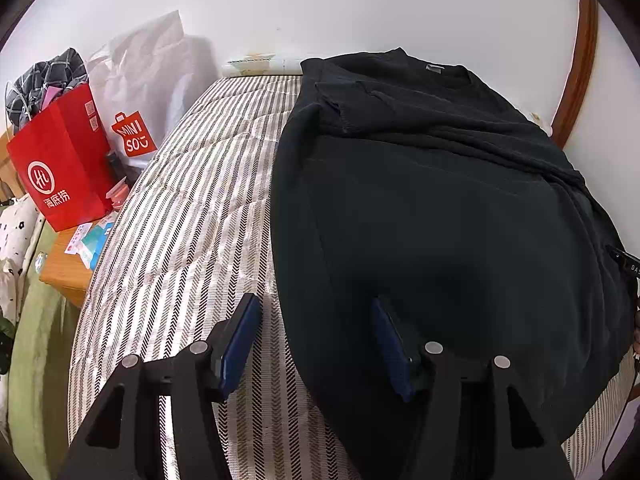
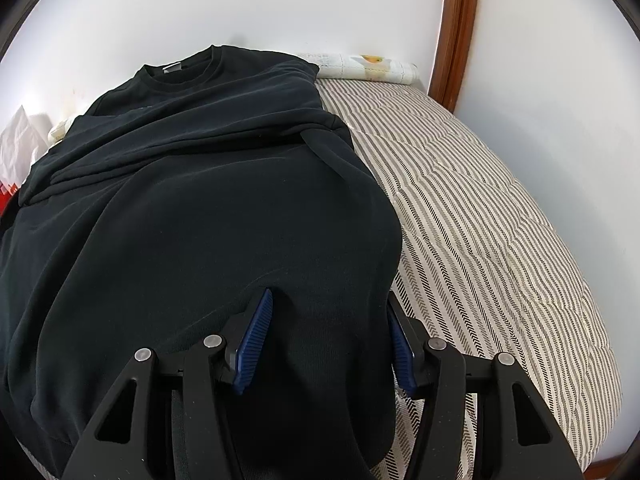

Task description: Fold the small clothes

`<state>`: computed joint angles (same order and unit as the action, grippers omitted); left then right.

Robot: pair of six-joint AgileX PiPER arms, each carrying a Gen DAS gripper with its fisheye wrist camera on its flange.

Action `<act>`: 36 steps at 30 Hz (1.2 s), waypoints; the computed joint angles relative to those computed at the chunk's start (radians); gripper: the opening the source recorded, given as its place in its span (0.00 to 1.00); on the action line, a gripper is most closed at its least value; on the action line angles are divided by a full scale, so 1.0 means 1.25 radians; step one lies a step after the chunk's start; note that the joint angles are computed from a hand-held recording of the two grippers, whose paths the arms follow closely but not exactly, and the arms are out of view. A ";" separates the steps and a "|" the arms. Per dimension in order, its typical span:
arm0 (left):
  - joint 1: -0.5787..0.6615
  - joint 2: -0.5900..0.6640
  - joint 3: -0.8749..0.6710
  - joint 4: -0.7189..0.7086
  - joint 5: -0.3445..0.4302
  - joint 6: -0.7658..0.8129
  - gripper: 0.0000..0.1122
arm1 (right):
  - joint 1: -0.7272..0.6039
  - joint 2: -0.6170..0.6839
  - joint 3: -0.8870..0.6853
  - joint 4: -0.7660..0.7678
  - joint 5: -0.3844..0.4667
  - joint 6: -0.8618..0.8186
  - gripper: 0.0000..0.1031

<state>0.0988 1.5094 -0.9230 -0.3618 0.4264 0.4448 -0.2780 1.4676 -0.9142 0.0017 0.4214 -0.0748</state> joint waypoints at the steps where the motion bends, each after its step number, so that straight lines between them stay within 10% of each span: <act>1: -0.001 0.000 0.000 0.001 -0.001 -0.001 0.50 | 0.000 0.001 0.000 0.001 -0.001 -0.001 0.52; 36: 0.001 -0.001 -0.001 -0.006 0.003 0.005 0.49 | -0.018 -0.002 -0.001 0.075 0.009 -0.064 0.52</act>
